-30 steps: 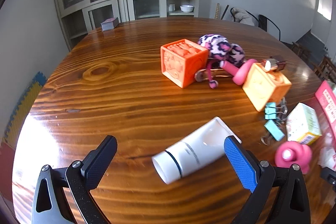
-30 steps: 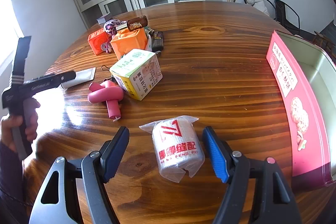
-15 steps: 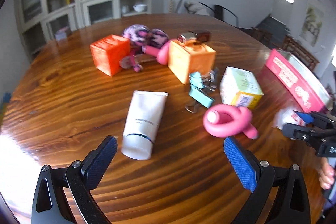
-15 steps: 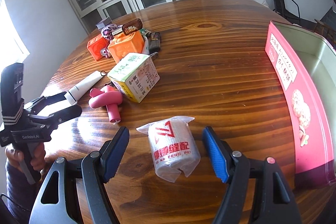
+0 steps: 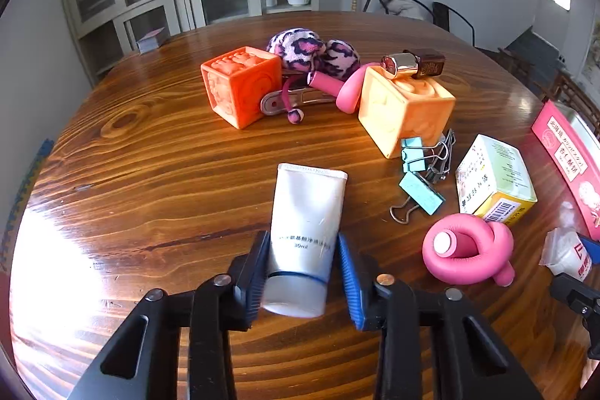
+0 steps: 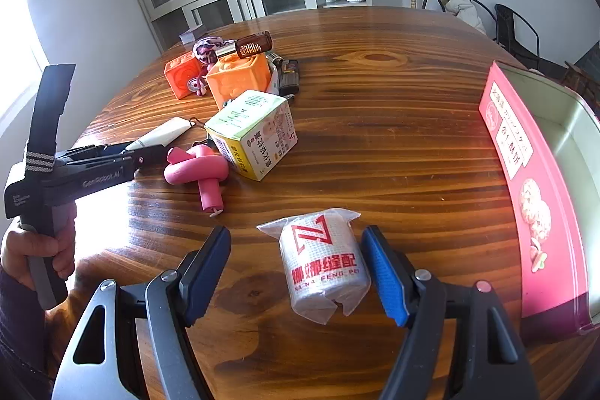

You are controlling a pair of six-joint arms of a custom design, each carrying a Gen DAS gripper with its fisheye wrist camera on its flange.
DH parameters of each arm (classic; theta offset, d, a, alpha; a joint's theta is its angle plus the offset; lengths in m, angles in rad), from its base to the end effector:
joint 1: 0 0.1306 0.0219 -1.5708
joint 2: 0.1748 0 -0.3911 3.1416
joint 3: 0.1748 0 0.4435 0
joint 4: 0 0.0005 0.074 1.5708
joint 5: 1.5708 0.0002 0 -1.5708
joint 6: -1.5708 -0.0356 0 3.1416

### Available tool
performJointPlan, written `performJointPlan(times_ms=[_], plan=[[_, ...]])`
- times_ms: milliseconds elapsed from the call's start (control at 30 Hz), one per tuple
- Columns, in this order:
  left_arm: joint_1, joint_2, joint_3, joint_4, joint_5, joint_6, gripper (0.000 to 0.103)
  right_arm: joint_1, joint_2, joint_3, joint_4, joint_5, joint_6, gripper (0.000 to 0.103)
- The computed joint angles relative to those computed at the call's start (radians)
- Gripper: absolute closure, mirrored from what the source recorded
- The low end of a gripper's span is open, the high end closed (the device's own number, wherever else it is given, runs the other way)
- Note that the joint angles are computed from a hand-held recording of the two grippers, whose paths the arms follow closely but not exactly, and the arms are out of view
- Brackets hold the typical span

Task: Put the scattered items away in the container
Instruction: 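Lift the white tube with the left tool while the right tool grasps the white roll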

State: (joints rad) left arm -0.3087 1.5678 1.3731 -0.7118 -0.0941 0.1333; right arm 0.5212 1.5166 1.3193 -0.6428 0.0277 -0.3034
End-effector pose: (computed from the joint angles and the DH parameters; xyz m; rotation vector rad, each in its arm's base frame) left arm 0.5641 -0.1769 0.3438 0.1766 2.4668 -0.0734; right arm 0.5010 0.2859 0.3502 -0.2523 2.4266 0.3430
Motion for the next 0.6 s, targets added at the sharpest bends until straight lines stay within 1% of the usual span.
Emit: performJointPlan(times_ms=[133, 233, 300, 367, 467, 567, 600], plan=[[0.006, -0.061, -0.068, 0.036, -0.008, 0.038, 0.067, -0.01, -0.011, -0.011, 0.012, -0.022, -0.015, 0.031], [0.003, -0.124, -0.109, 0.082, -0.041, 0.075, 0.067, -0.017, -0.027, -0.031, 0.03, -0.037, -0.027, 0.032], [-0.003, -0.158, -0.128, 0.101, -0.056, 0.106, 0.067, -0.02, -0.036, -0.045, 0.036, -0.039, -0.033, 0.032], [-0.003, -0.177, -0.139, 0.108, -0.047, 0.126, 0.067, -0.022, -0.041, -0.057, 0.035, -0.041, -0.038, 0.032], [-0.011, -0.195, -0.146, 0.117, -0.025, 0.134, 0.067, -0.023, -0.037, -0.054, 0.028, -0.033, -0.037, 0.036], [-0.034, -0.196, -0.136, 0.121, -0.039, 0.118, 0.067, -0.019, -0.029, -0.044, 0.015, -0.026, -0.025, 0.047], [-0.036, -0.192, -0.134, 0.123, -0.037, 0.118, 0.067, -0.017, -0.027, -0.041, 0.012, -0.025, -0.021, 0.055]])
